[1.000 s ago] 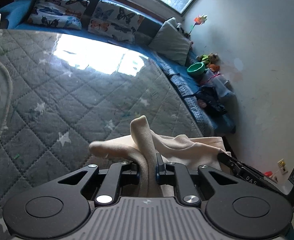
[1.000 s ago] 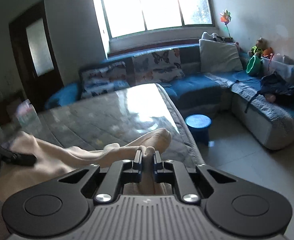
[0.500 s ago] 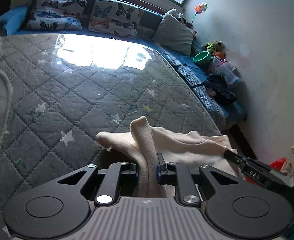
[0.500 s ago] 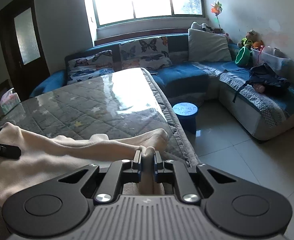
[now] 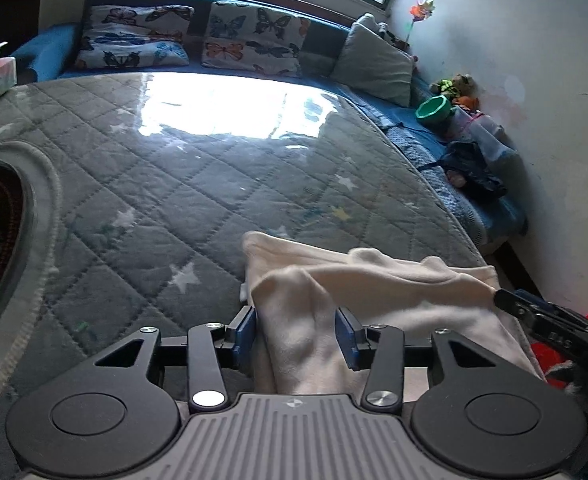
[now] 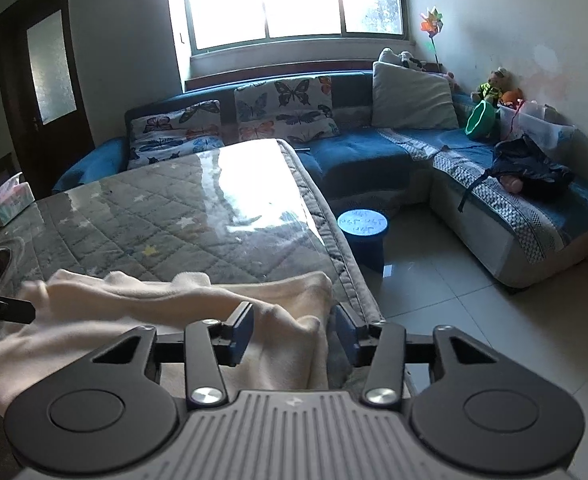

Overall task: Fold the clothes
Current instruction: 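Release the hem with both grippers and press the fold flat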

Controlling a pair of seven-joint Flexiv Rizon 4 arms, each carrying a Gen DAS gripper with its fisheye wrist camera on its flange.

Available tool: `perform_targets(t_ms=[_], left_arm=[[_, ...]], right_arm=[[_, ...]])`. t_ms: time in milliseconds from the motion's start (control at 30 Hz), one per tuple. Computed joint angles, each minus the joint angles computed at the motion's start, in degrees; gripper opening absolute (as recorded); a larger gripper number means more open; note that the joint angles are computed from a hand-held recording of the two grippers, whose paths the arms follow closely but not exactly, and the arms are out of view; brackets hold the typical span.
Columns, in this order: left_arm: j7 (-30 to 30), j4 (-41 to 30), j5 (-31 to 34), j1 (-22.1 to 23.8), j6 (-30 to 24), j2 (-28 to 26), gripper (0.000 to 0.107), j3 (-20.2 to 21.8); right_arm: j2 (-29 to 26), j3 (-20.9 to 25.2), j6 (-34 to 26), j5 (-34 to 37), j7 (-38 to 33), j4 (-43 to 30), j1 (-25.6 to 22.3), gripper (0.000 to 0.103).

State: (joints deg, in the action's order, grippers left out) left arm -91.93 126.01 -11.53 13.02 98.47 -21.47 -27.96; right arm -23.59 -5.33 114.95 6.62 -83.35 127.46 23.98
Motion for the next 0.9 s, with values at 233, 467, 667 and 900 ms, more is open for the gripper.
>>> perform_targets(t_ms=[233,467,667,900], left_arm=[[0.05,-1.32,-0.69,-3.13,-0.4,-0.17,0.045,4.32],[0.65,-2.66,-0.58,-3.68,-0.22,-1.2,0.045,4.7],[1.47,-5.45,-1.31,-8.2,-2.05,-2.75,0.046,9.28],[2.54,-7.35,-2.6,-11.61,-3.26,-4.07,0.047,12.91]], right_arm=[[0.41,1.93,-0.12,-1.92,0.23,-0.9,-0.94,0.078],[-0.79,1.34,-2.83,-3.62,0.29,-3.4,0.86,0.081],[-2.5,-2.77,-5.92,-4.08,0.47,-5.55,5.48,0.082],[-4.56,-9.88,-10.88,-5.6,2.54,-7.66,11.66,0.091]])
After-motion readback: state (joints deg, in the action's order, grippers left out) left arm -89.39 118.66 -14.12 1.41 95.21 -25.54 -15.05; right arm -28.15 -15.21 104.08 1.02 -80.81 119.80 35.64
